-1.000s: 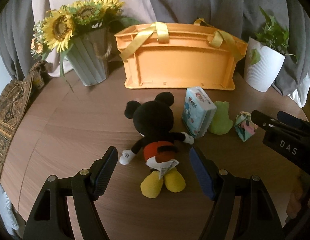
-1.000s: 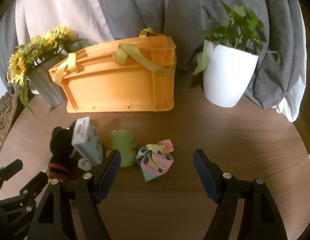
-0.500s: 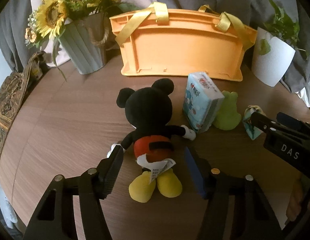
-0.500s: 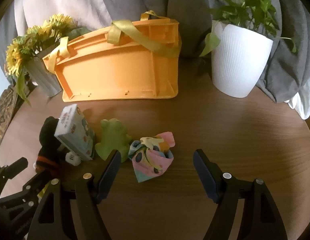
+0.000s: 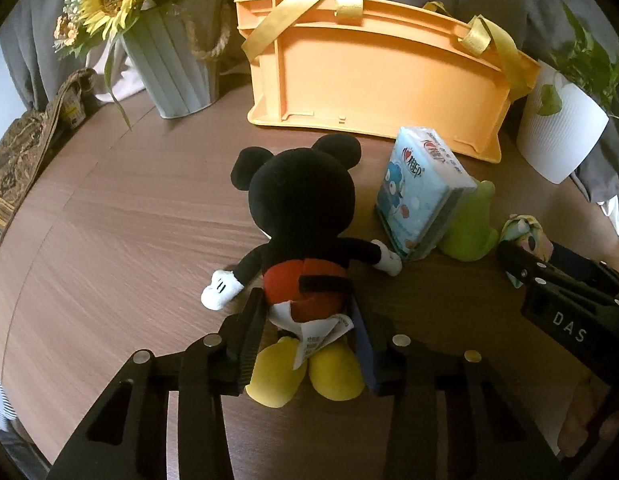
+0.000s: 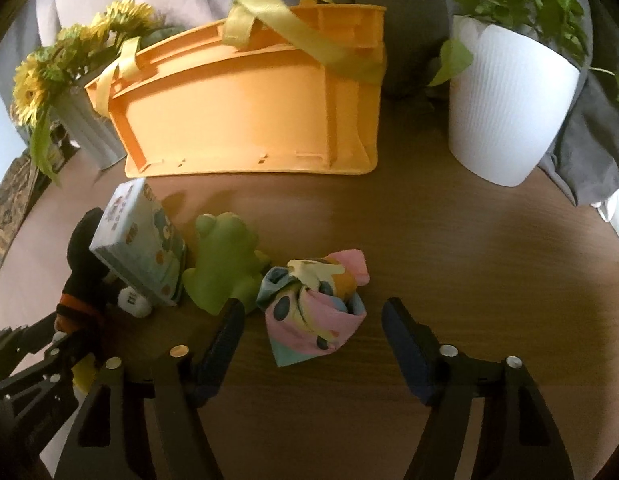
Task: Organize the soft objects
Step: 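Grasp the Mickey plush with the left gripper while the right gripper grasps the floral cloth bundle, then lift and carry the Mickey plush with the left gripper while the right gripper carries the bundle to the crate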
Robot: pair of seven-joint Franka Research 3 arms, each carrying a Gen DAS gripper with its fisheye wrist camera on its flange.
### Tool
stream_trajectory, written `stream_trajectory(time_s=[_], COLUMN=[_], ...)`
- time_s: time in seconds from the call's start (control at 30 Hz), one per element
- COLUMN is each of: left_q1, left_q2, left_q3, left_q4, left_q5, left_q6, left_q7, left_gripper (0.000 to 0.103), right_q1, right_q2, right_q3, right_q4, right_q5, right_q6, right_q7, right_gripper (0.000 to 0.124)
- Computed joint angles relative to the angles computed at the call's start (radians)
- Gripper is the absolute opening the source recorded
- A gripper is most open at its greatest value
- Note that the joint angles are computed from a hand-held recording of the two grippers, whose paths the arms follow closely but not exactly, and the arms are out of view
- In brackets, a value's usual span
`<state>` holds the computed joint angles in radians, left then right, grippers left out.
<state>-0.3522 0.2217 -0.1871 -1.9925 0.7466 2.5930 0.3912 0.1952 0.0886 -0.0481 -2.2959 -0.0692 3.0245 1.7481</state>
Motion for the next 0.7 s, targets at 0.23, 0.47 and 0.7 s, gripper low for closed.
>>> stream_trajectory(time_s=[0.23, 0.47, 0.7], left_q1=[-0.007, -0.002, 0.008], left_q2=[-0.022, -0.058, -0.113], left_q3=[0.003, -0.004, -0.017], left_q4=[-0.021, -0.045, -0.076], left_q5=[0.052, 0.093, 0.159], left_q6=[0.009, 0.009, 0.015], left_q7=[-0.042, -0.075, -0.121], left_gripper=[0.037, 0.036, 0.035], right_q1=[0.011, 0.007, -0.025], right_q2=[-0.004, -0.035, -0.090], right_q3=[-0.013, -0.010, 0.024], right_q4=[-0.006, -0.034, -0.064], right_q5=[-0.047, -0.106, -0.143], right_q6=[0.002, 0.018, 0.031], right_q7=[0.037, 0.087, 0.122], right_gripper=[0.045, 0.039, 0.039])
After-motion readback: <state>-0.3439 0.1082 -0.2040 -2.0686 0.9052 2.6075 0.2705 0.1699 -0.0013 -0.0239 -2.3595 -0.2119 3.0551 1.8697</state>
